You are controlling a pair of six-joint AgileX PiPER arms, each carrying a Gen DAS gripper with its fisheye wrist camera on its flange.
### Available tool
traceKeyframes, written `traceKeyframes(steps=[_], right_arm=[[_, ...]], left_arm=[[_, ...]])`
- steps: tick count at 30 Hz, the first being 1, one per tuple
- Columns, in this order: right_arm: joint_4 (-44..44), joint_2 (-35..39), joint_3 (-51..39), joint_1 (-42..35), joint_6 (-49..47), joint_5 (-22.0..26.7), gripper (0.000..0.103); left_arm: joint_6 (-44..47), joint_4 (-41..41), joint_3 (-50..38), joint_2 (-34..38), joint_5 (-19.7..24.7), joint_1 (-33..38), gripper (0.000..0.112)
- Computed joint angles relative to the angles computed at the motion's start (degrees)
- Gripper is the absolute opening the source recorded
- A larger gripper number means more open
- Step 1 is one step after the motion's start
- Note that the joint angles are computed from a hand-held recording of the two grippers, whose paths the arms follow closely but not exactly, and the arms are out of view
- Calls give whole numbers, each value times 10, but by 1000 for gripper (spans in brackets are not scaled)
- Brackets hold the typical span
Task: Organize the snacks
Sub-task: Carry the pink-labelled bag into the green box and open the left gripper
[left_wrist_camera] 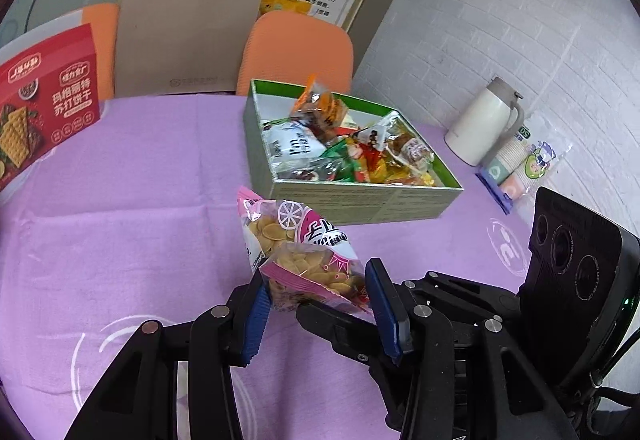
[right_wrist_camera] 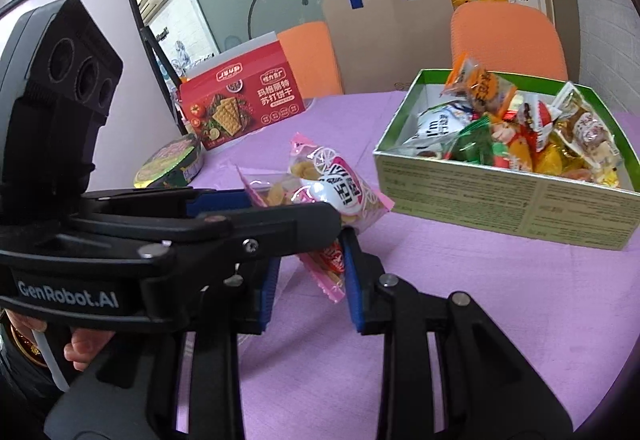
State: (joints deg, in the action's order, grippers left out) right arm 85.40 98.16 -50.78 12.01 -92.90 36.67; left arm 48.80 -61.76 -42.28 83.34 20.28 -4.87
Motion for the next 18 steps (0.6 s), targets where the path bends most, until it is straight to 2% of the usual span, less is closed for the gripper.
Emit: traceKeyframes(steps=[5, 9, 18], right_arm=[[4, -13, -8, -67, -8, 33, 32], [-3, -11, -35, -117, 1, 52, 32], [-29, 53, -156, -166, 32, 45, 32]], left_arm=[[-153, 139, -74, 26, -17, -73, 47], [-223, 208, -154, 68, -11, -113, 47], [-224, 223, -359, 204, 26, -146, 47]])
